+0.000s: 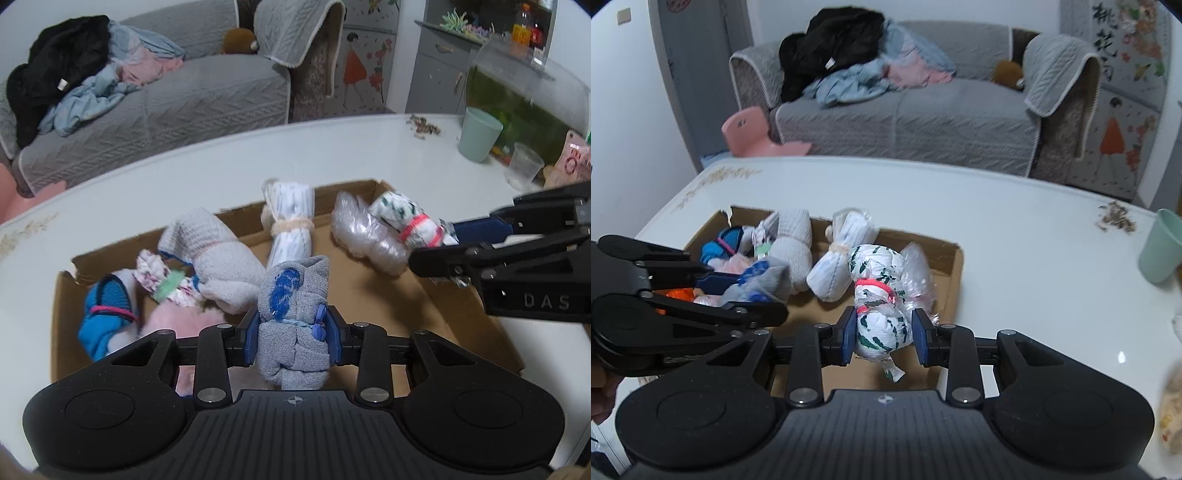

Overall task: Organize objects
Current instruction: 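Carry the grey sock into the tray with the left gripper while the right carries the green-print bundle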

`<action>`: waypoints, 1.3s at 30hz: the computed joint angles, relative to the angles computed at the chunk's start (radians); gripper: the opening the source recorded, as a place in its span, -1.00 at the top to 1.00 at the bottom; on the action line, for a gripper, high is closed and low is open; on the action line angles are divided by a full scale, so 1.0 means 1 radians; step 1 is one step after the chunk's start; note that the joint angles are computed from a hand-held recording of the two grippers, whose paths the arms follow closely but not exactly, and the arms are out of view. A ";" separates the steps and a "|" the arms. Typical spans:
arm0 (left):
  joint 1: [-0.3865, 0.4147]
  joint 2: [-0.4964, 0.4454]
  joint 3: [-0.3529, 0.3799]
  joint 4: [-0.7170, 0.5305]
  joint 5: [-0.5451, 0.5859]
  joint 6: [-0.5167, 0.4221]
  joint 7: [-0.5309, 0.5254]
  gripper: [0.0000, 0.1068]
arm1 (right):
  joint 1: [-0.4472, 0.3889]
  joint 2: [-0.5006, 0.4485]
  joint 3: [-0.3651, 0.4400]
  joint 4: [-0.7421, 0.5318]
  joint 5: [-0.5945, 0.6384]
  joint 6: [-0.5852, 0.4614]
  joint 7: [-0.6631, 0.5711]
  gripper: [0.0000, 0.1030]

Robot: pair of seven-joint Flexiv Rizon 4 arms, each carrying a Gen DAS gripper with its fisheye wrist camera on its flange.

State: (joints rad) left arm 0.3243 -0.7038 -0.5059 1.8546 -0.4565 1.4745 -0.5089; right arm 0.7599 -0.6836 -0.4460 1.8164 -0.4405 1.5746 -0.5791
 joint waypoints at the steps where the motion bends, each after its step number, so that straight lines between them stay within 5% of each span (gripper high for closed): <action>1: -0.008 -0.007 0.010 -0.006 0.005 0.001 0.000 0.22 | -0.028 -0.002 0.033 -0.014 0.000 -0.011 -0.015 0.44; 7: -0.038 -0.035 0.042 -0.027 0.023 0.006 -0.017 0.22 | -0.194 -0.024 0.237 -0.097 -0.005 -0.101 -0.100 0.44; 17: -0.063 -0.053 0.071 -0.053 0.056 0.002 -0.040 0.21 | -0.303 -0.063 0.381 -0.179 0.021 -0.171 -0.172 0.43; 39: -0.125 -0.069 0.142 -0.099 0.079 -0.025 -0.095 0.17 | -0.322 -0.086 0.412 -0.225 0.052 -0.227 -0.194 0.39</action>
State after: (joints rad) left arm 0.1992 -0.7725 -0.3635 1.7555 -0.3775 1.4494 -0.6043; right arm 0.4381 -0.7693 -0.0341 1.5911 -0.3885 1.3478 -0.7735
